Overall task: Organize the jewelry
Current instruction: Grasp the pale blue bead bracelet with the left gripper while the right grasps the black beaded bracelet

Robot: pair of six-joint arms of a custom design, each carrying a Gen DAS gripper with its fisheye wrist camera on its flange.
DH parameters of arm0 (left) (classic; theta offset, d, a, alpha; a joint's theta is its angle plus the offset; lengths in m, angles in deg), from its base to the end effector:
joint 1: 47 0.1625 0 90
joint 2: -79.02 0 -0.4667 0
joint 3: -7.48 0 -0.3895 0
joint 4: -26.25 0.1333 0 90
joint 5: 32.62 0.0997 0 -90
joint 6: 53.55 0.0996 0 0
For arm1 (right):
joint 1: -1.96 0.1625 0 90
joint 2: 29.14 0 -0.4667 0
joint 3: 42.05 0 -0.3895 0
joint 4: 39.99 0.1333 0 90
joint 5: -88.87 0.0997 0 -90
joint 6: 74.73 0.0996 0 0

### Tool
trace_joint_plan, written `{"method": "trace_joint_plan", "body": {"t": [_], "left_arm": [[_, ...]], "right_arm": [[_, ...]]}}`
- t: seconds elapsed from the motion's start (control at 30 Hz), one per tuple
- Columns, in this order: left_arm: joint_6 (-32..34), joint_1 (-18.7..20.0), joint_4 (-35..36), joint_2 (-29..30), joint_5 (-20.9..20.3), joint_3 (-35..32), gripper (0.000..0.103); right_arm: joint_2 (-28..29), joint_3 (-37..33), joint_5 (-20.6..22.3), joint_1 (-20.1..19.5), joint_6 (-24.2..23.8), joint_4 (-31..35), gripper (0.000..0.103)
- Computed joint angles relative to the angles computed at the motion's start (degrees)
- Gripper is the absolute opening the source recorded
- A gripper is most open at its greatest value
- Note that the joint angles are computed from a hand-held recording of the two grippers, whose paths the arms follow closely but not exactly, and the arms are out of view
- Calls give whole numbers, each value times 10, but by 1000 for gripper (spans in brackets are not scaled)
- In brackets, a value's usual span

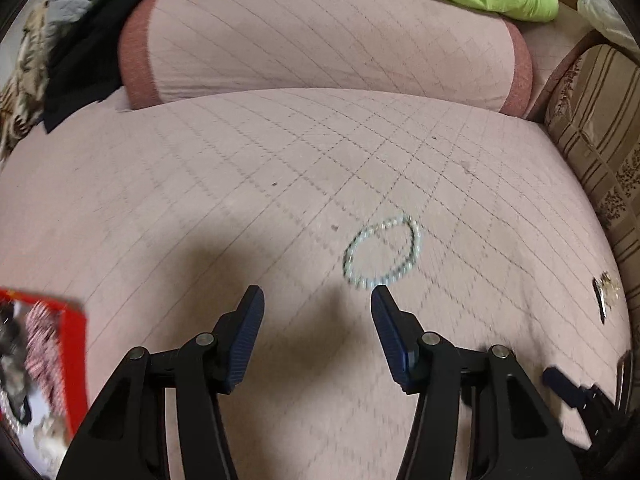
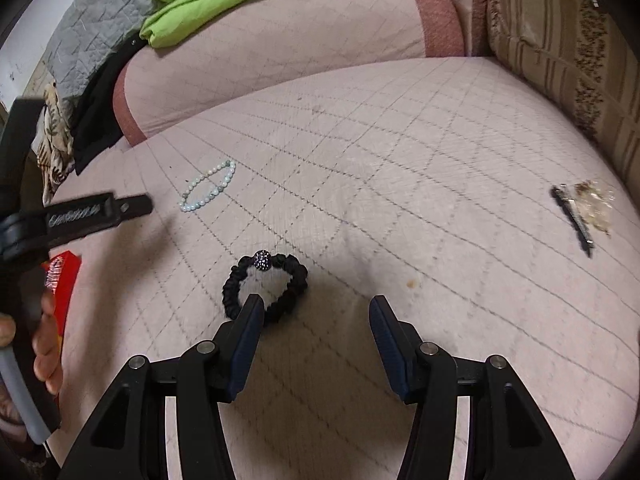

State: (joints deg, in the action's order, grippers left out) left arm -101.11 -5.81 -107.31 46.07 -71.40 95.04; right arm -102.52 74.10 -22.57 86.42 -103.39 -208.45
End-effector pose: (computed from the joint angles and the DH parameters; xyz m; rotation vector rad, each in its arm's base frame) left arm -0.3902 -0.6218 0.0185 0.1331 2.3219 -0.6801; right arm 0.0429 -0.5612 0.3281 0.3568 -2.5158 0.6392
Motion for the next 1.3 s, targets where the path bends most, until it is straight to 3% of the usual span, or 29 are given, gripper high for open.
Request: {"method": "trace_joint_plan", "body": {"t": [0.2,0.47,0.53,0.6,0.63,0.67,0.7,0.9,1.3], "left_arm": [[50,30,-19,37,-17,-47,55],[107,28,-30,76,41,-77,55],[107,26,-30,80,50,-77,53],[116,24,-33,79,37,-77,39],[120,23,-32,78,28,-78,25],[124,21,-29,78,19,-79,11],[125,19,-22,77,12,-80,5],[120,0,-24,59,-19,-47,5],[8,-63,-48,-39,-25,83,5]], "right_arm": [[27,-3,-9,7,-29,-40,59],[62,-7,-39,18,-69,-97,59],[70,-4,-51,22,-84,-114,55],[72,-2,-54,24,-89,-125,37],[71,-1,-50,23,-89,-124,32],[69,-1,-45,22,-88,-119,18],[61,1,-32,18,-85,-107,11],[26,0,25,2,-34,-31,9],[-73,63,57,26,-10,-12,9]]}}
